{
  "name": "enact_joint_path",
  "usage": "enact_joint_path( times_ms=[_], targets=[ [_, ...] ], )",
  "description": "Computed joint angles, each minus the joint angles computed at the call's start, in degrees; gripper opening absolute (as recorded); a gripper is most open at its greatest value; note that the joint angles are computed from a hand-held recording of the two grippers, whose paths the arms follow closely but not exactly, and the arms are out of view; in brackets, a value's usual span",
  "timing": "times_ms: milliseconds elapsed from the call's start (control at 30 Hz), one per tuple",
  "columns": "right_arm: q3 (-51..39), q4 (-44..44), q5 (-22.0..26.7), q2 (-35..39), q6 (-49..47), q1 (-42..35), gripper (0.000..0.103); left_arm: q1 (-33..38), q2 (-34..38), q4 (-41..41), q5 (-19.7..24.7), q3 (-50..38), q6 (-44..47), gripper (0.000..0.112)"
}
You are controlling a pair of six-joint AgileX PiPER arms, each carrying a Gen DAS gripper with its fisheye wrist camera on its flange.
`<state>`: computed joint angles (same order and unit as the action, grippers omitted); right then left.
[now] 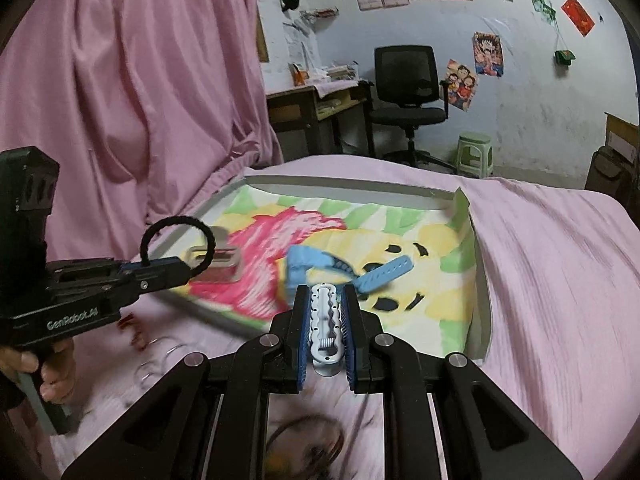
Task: Organize jewelry
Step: 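Carry the bracelet in the left tool into the tray while the right tool carries the comb there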
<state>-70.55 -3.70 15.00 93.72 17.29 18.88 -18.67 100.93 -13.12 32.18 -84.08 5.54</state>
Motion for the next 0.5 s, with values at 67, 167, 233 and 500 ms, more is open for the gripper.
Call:
enact_joint_path(
  times_ms=[67, 167, 233, 500],
  targets=[
    [-3.14, 1.62, 1.51, 3.02, -1.67, -0.87, 0.013, 0.22, 2.67, -0.01, 2.54, -2.98, -0.77, 0.006],
    [-6.04, 4.52, 3.34, 5.95, -3.87, -2.09, 0.013, 0.27, 5.47, 0.82, 5.26, -5.92, -2.53, 0.006],
    [-7.69, 6.86, 4.88, 7.94, -5.22, -3.03, 0.013, 0.45, 7.24, 1.17, 7.2, -7.98, -3.19, 0.006],
    [-11.46, 9.83, 9.17, 12.86, -7.51, -3.62, 0.013, 0.47, 9.64, 2.87, 11.36, -11.84, -4.78, 0.006]
  ],
)
